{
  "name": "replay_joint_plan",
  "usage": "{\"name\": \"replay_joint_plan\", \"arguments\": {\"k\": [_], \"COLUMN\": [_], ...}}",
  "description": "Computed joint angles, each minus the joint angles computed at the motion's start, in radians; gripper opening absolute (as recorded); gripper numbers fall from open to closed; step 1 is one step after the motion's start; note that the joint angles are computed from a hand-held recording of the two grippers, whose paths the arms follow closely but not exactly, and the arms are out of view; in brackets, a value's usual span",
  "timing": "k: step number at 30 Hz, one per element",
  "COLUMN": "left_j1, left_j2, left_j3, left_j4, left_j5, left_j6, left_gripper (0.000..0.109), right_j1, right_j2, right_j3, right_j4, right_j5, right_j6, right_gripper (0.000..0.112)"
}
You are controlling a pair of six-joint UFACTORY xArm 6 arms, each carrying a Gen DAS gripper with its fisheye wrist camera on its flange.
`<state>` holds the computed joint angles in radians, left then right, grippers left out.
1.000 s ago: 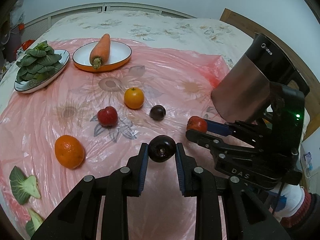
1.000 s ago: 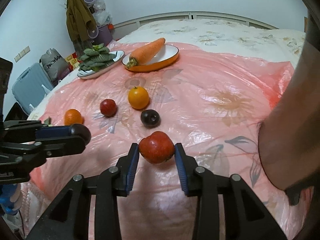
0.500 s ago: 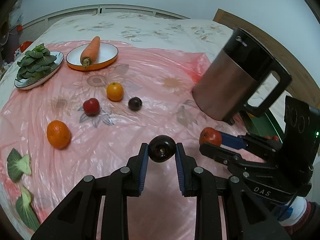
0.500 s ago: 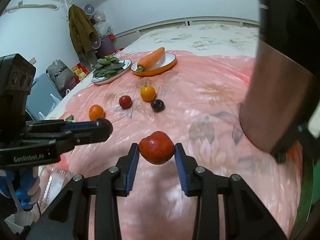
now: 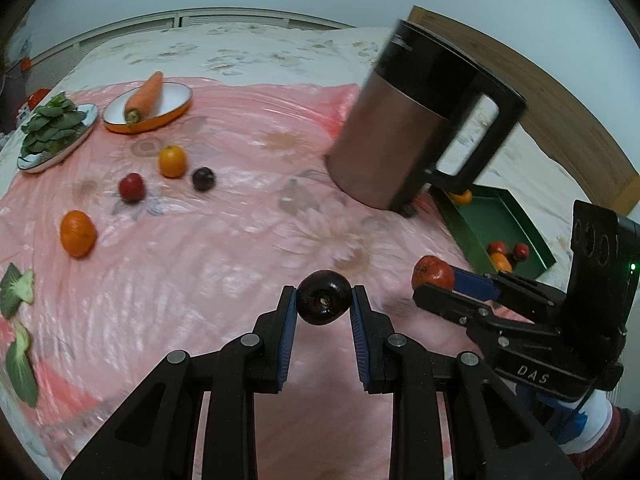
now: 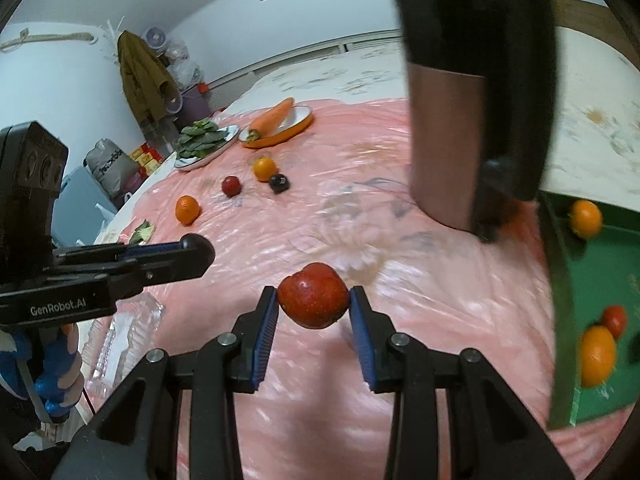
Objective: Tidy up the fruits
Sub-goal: 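Carry the dark plum and red apple over the green tray with both tools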
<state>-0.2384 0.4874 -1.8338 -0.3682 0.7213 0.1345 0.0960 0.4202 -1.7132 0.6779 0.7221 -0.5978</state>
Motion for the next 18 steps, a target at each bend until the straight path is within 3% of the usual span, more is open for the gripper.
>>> {"name": "replay_joint_plan", "arguments": {"k": [10,18], "left_j1": [-0.091,-0.162], "left_j2": [0.021,0.134], "left_j3": [-0.043,-0.222], "left_j4": [0.010,0.017], "left_j5": [0.018,0.084], "left_j6": [-0.046,-0.065], "left_gripper": [0.023,0.023], "right_j1": [-0.107,-0.193], "right_j2": [-0.109,-0.137], "right_j3": [0.144,0.186], "right_j4": [0.032,0.041], "right_j5": [-0.044,-0.080], "right_j6": [-0.031,-0.035], "right_gripper": [0.040,0.040]}}
